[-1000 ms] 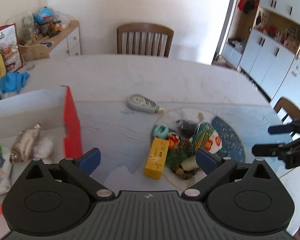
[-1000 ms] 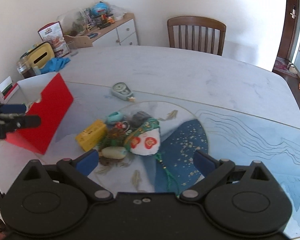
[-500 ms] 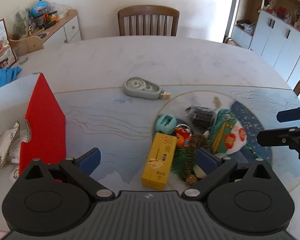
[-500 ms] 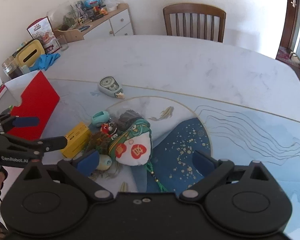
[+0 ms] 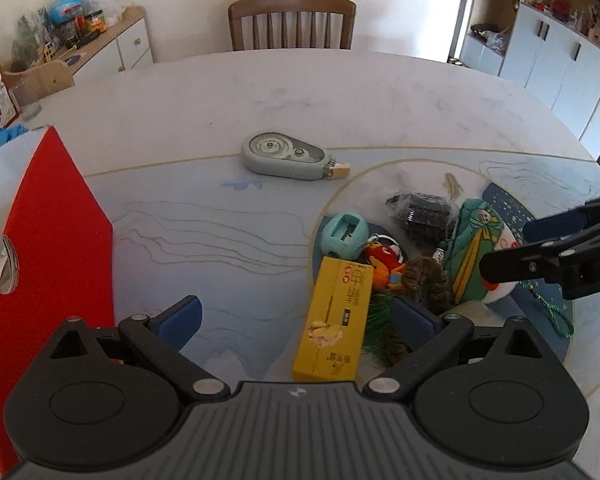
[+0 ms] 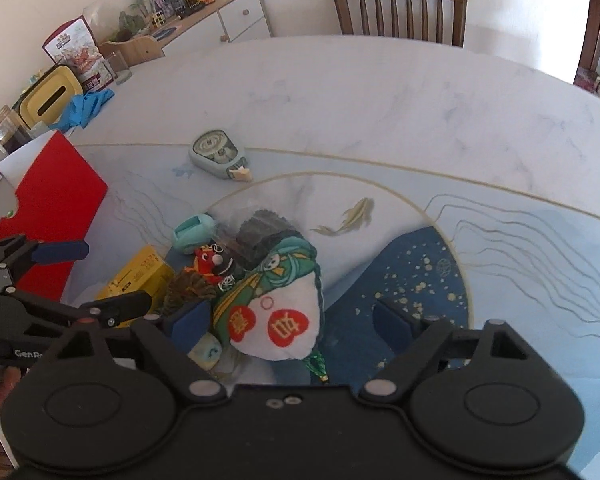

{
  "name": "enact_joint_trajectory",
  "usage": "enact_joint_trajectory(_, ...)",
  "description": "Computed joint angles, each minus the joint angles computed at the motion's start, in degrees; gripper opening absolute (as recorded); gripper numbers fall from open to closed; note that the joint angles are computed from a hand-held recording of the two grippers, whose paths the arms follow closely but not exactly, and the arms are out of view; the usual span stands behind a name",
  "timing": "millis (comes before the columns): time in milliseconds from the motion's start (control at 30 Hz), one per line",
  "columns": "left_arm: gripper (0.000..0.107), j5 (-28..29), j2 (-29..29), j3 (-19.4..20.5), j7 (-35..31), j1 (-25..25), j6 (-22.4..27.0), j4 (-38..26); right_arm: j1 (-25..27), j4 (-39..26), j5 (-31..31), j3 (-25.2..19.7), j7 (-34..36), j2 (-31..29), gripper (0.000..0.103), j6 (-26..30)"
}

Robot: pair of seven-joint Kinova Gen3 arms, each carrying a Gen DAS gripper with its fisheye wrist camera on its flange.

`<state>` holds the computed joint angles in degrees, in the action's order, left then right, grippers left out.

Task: Organize objects
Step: 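Move both tools back toward the remaining items on the table, then grasp the yellow box with the left gripper while the right gripper grasps the green-and-white plush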

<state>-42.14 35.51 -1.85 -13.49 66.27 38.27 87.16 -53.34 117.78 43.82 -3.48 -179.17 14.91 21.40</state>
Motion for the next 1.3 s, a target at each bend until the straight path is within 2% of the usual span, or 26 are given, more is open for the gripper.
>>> enact_joint_trajectory(100,0.096,0.6,-0.6,0.3,0.1,-1.2,-2.5,1.2,1.1,0.5,-1.3,0.1,0.7,0.2,0.081,-2.4)
enact_joint_trajectory(233,0.071,3.3,-0.9,1.7,-3.2,-3.4,-5.5,1.9,1.5,0.7,-3.9,0.4,3.7,0.5,0.073,-4.1)
enact_joint_trajectory(400,0.055,5.1,-0.6,1.2,-6.6,-3.0,-6.4,1.7,0.3,0.3,-6.3,1.6,6.6,1.0,0.06,-4.8)
enact_joint_trajectory(467,0.044,5.6,-0.6,0.7,-7.2,-2.6,-6.4,1.6,-1.2,0.4,-6.0,3.1,6.3,1.0,0.059,-4.9)
enact_joint_trajectory(567,0.036,6.8,-0.9,0.6,-8.3,-3.0,-7.9,2.2,-2.5,0.7,-5.4,4.3,5.5,0.9,0.057,-5.1)
enact_joint_trajectory(667,0.031,7.4,-0.6,0.2,-9.5,-2.5,-7.4,1.5,-3.9,1.3,-4.3,5.8,3.4,0.5,0.053,-5.7)
enact_joint_trajectory(867,0.03,8.1,-0.4,-0.1,-10.3,-1.7,-5.9,0.7,-6.6,1.3,0.3,6.8,-2.8,0.0,0.047,-3.5)
enact_joint_trajectory(1033,0.03,7.5,-1.2,-1.0,-8.4,-0.6,-6.2,1.4,-8.2,2.2,7.5,6.2,-11.1,-1.3,0.039,-1.5)
enact_joint_trajectory(1300,0.03,4.7,-4.1,-1.7,-3.6,0.9,-6.7,4.0,-8.4,3.9,15.2,2.0,-20.6,-4.7,0.036,3.2)
